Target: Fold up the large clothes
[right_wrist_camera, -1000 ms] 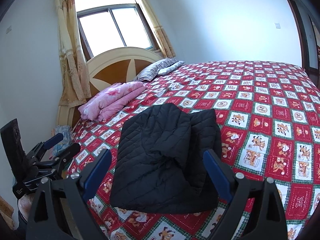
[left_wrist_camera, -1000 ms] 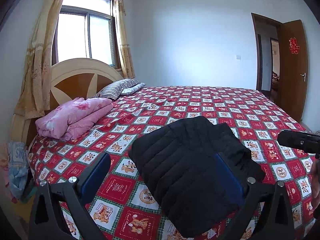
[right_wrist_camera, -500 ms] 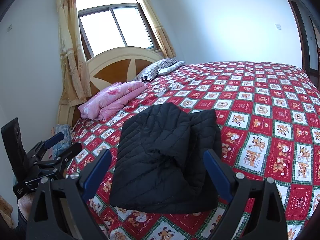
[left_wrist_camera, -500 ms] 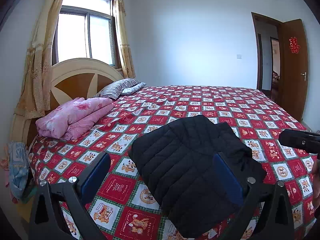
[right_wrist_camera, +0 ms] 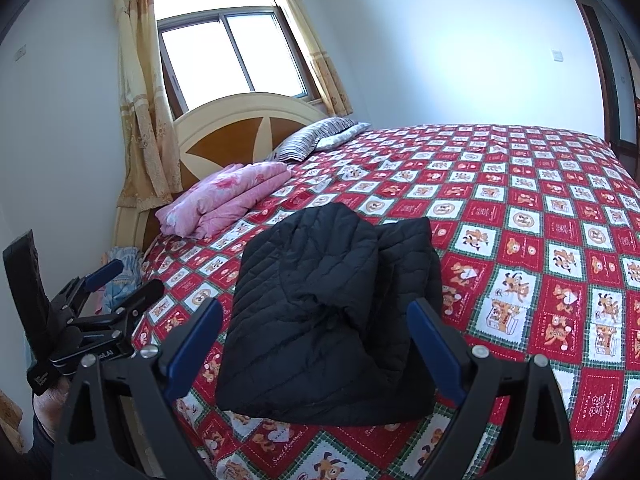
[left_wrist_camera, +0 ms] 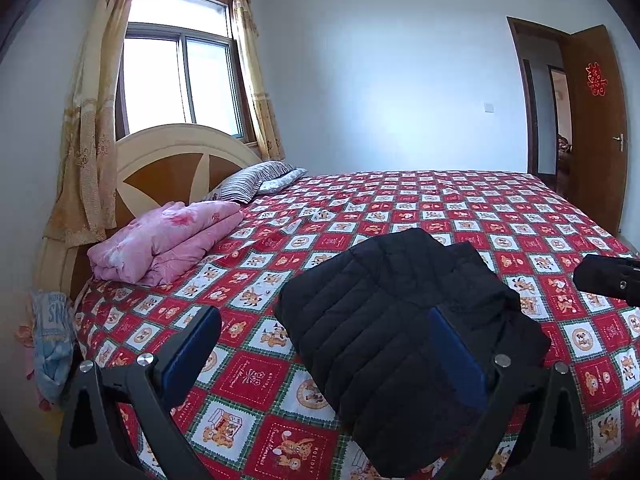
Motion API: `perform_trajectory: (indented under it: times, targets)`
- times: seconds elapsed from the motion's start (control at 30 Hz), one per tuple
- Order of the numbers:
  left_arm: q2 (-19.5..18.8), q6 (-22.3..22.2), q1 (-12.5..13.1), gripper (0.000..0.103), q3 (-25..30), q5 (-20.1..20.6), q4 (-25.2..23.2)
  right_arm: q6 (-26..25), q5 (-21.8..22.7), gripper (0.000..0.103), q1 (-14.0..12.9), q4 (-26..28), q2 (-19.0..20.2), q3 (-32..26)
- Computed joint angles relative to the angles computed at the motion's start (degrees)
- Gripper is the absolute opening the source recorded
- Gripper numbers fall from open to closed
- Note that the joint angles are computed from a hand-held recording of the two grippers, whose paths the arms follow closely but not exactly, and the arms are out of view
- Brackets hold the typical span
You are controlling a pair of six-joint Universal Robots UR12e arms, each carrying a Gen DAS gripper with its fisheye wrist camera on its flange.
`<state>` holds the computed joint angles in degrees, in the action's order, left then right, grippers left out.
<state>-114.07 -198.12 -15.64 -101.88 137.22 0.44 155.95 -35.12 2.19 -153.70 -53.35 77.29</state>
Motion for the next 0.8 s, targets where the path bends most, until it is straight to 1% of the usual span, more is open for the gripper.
perform_trajectory:
  times: [0.13,0.23,0.37,0.53,0.7,0.77,0.8]
  targets:
    - [0.3,-0.5,0.2,0.102,-0.3,-1.8,0.4,0.0,0.1,0.096,0.0,-0.1,0.0,0.0]
    - [0.4,-1.1,0.3,0.102,-0.4,-1.9,0.4,0.0,0.2,0.096,-0.1,-0.1,0.0,0.0]
    - [0.9,-2.2,0.7,0.102,-0.9,-3.9,0.7,-0.7,0.3,0.096,-0.1,0.3,0.0,0.0]
    - [0.6,-2.0,0.4,0.102,-0.6,-2.5,0.4,-2.0,0.7,0.096,0.0,1.0,-0.3,0.2]
    - [0.6,-1.9,0.3,0.102,-0.6,-2.2,0.5,-2.7,0.8,0.096,0.1,1.4,-0.3,0.3]
    - [0.5,-1.2,0.3,0.102,-0.8,-2.4,1.7,-2.8,0.8,0.096,0.1,1.4,-0.4,0.4]
    - [0.4,-0.4,0.3,0.102,-1.1,-2.9,3.1,-2.7,0.8,0.096,0.1,1.3,-0.4,0.4]
